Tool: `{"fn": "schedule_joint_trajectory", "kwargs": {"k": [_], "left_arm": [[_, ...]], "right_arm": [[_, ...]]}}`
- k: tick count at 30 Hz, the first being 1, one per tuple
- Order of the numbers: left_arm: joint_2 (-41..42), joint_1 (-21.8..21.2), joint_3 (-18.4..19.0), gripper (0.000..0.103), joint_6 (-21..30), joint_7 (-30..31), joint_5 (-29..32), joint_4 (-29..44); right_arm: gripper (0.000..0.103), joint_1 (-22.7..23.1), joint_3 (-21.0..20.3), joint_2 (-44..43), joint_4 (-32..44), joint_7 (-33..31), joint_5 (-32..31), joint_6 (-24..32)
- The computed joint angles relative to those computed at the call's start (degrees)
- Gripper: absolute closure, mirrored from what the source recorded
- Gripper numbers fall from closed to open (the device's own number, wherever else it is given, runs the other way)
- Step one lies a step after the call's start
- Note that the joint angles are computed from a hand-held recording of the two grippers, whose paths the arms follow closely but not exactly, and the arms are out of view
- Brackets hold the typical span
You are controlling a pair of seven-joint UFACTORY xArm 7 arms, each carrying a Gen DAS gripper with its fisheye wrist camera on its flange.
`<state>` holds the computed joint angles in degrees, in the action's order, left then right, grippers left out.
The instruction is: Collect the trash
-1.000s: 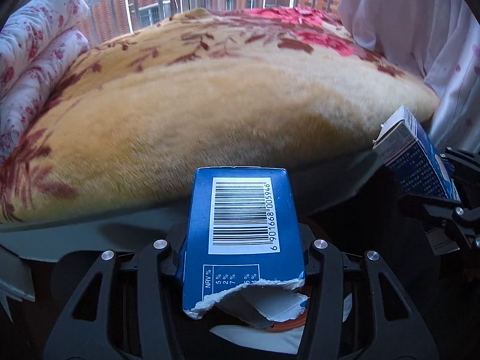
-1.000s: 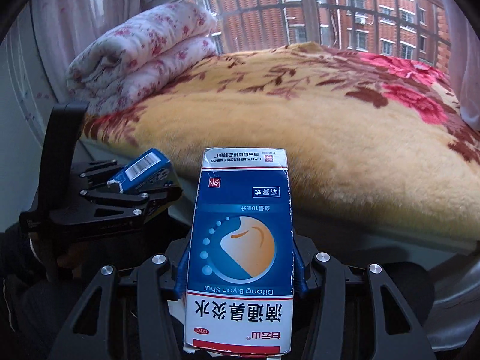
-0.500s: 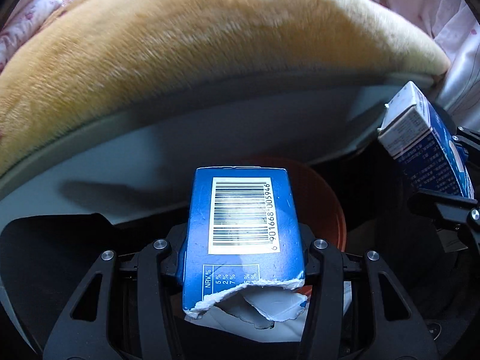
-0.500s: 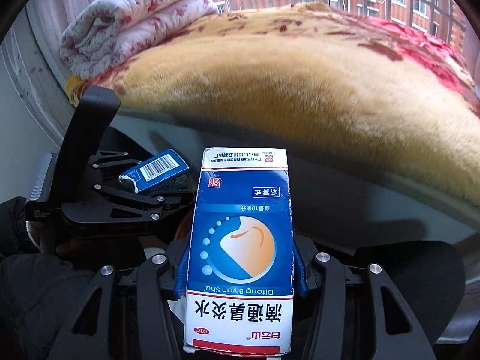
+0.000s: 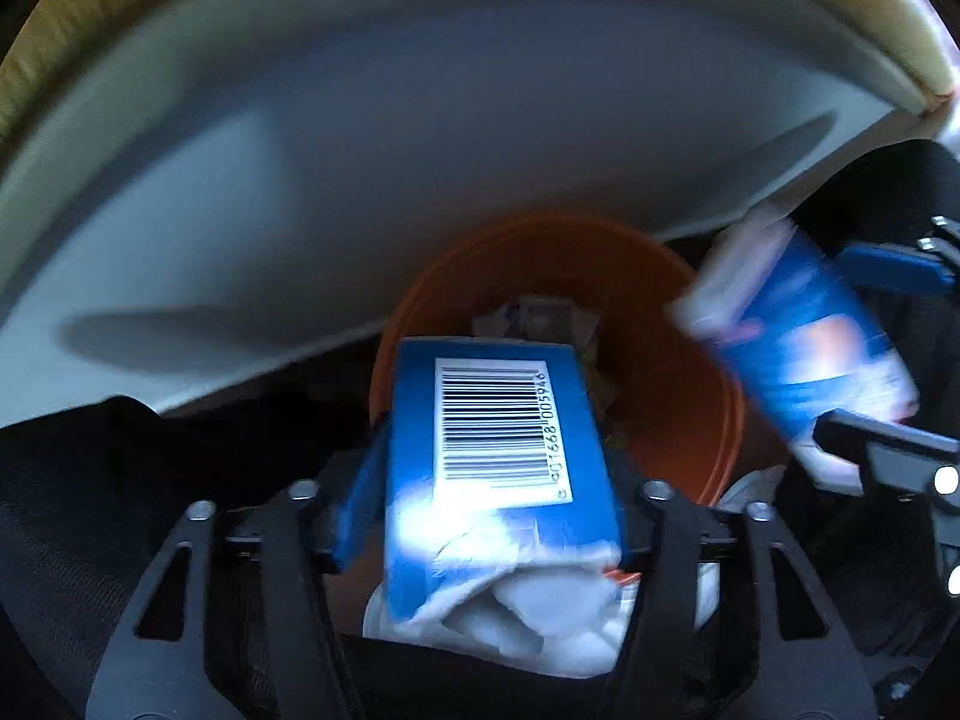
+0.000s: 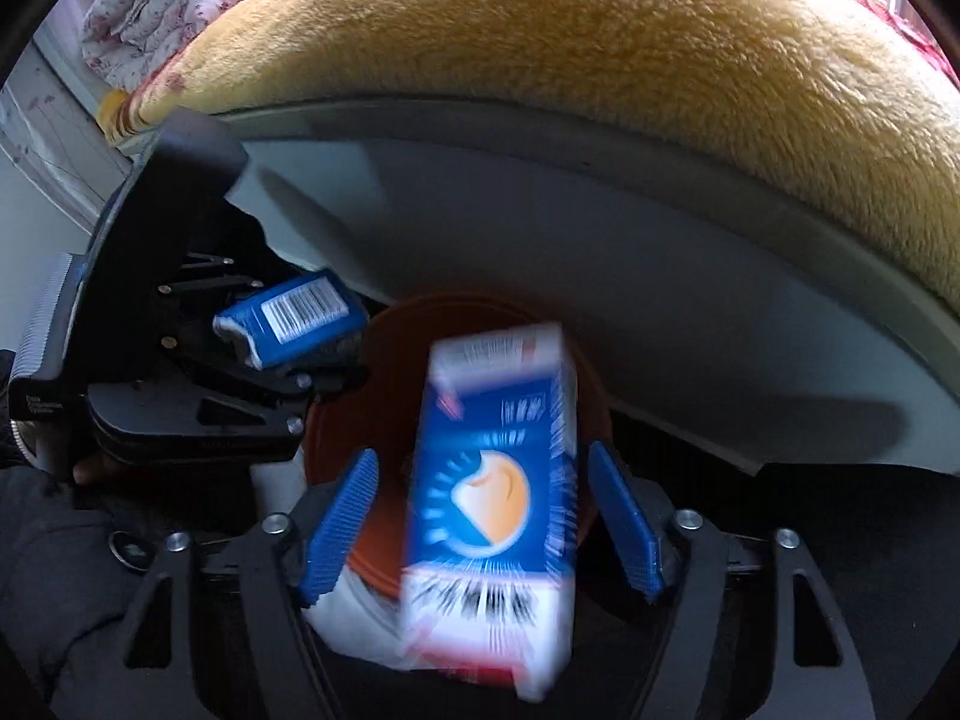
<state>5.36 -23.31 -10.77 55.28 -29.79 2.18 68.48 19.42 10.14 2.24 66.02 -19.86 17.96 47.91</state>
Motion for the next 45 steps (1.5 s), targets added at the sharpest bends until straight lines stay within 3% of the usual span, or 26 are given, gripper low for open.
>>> {"fn": "schedule_joint_trajectory", "kwargs": {"k": [13,16,21,23,26,31,36,39,45], "left_arm": [[-1.12,1.13,0.48,0.036,-0.44,1.23,-2.02,-0.04],[-3.63,1.26,0.42,0.034,-2.9,0.22,-1.76,-0.99],[-10.68,2.23,-0.07,0.022,-6.47,-3.81,4.62,-2.2],[-12.89,3.22,-0.52,0.021,-7.01,-6.03,8.67,-1.25],[-13.64,4.73,-1.72,0.012,-7.38,-9.99,15.4,1.33],[-10.67,6.72,-2.0,0.012,-7.94,-14.63,25.77,7.84],[-2.73,6.03,0.16,0.01,-8.43,-19.34,33.53,17.66],[3.07,4.18,2.63,0.01,-8.18,-21.34,36.58,23.49],[12.23,1.98,7.62,0.01,-8.59,-18.8,34.01,31.88]], "right_arm": [[0.031,-1.01,-1.01,-3.95,-2.45,-1.21,2.35,-0.52],[0.029,-0.91,-1.37,-5.77,-1.92,-2.24,4.44,-0.72],[0.021,-0.99,-2.2,-8.32,1.07,-3.69,5.54,-3.5],[0.013,-1.01,-2.28,-8.85,2.26,-4.02,4.99,-6.28],[0.01,-1.19,-2.31,-7.54,5.87,-3.61,2.84,-9.51],[0.005,-1.71,-2.03,-2.31,12.71,-1.81,-0.07,-15.6],[0.005,-0.91,-2.59,7.33,22.71,10.21,-12.94,-22.08],[0.005,0.64,-5.09,14.01,29.73,19.62,-20.08,-24.25],[0.005,4.38,-11.26,24.81,41.68,37.15,-29.89,-21.72]]}}
